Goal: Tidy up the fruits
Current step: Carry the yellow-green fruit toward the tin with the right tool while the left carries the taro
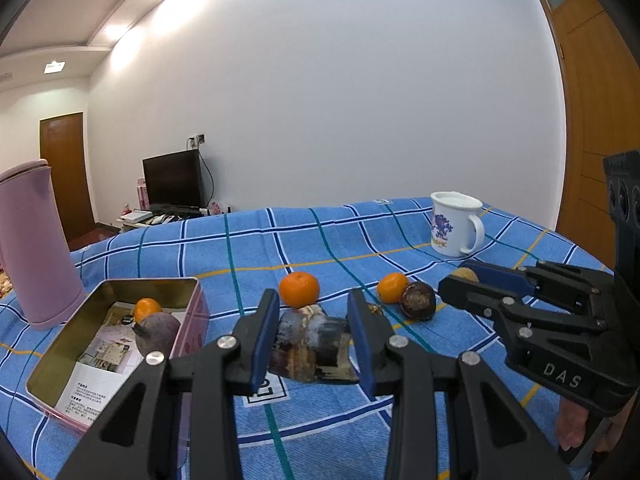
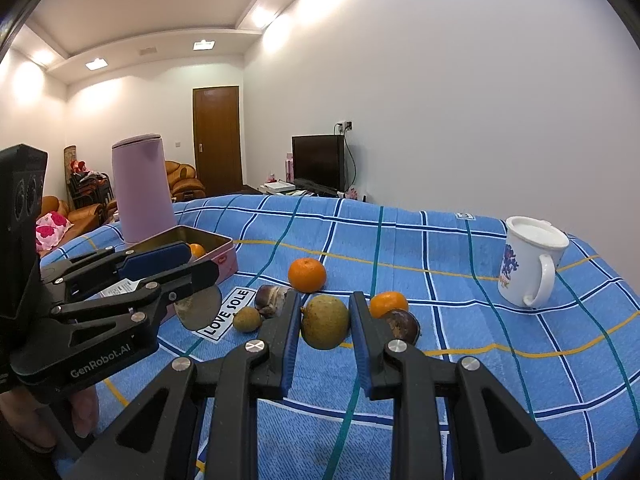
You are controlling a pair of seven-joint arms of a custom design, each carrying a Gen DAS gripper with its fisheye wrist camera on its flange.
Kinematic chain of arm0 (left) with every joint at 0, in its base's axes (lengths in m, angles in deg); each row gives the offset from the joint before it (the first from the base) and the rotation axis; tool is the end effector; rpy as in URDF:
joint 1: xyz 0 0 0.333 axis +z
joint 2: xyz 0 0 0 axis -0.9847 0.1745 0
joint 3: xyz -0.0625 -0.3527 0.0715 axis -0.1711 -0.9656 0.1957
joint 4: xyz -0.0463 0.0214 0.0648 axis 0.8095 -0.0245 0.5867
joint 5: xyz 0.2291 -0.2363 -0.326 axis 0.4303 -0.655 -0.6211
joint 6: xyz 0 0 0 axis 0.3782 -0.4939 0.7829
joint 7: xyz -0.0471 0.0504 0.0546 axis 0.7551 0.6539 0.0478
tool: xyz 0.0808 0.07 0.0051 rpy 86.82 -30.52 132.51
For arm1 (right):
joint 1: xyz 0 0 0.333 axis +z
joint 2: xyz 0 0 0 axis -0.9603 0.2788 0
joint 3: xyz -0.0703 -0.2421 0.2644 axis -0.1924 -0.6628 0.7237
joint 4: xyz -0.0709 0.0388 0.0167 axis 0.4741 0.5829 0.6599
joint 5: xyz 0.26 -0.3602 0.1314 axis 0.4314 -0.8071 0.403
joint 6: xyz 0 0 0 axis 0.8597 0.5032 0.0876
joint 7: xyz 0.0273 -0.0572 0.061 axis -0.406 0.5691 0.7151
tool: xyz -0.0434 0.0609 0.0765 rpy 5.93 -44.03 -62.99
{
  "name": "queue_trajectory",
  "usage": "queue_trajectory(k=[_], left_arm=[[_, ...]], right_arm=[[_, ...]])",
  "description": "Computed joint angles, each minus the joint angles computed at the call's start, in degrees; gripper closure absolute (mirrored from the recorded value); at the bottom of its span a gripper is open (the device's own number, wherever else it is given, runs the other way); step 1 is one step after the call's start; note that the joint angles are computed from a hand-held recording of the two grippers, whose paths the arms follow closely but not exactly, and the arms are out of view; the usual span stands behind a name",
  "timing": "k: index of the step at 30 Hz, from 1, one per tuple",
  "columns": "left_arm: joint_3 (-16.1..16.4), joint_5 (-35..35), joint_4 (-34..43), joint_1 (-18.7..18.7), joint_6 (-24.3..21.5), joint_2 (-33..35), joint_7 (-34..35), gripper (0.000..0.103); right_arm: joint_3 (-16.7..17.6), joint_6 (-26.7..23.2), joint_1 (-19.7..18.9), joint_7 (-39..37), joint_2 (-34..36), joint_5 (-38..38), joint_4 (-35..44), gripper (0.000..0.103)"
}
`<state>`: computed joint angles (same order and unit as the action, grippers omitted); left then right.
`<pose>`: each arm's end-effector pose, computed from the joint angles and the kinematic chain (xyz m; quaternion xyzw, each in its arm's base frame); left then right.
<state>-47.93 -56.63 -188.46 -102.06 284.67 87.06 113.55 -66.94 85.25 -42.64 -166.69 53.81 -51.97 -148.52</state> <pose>0.5682 -0.3225 0.4752 -0.4322 0.7032 -0.4802 0.2968 0.5463 0.4530 0.4862 -0.6357 0.5427 -0.3477 0.4248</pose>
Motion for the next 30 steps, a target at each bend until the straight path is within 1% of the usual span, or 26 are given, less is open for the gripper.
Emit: queue_trajectory(k=[9, 15, 21, 30], left_arm=[[-0.09, 0.04, -0.14, 0.03, 0.14, -0.09, -0.35, 0.066], [-0.56, 1.7, -0.54, 1.0, -0.13, -0.42, -2.6, 0.066], [-0.57, 2.68, -0.8, 1.5, -0.33, -0.66, -4.0, 0.066], [-0.01, 1.52, -1.19, 1.3, -0.26, -1.04, -3.17, 0.066]], right_arm=[[0.19, -0.72, 0.24, -0.82, -0.04, 0.39, 0.06, 0.077], [0.06, -0.55, 0.54, -3.19, 0.48, 2.01, 0.62, 0.077], [-0.12, -0.79, 0.85, 0.43, 0.27, -1.37, 0.53, 0.077], [0.02, -0.52, 0.87, -1.36, 1.28, -0.06, 1.76, 0.077]])
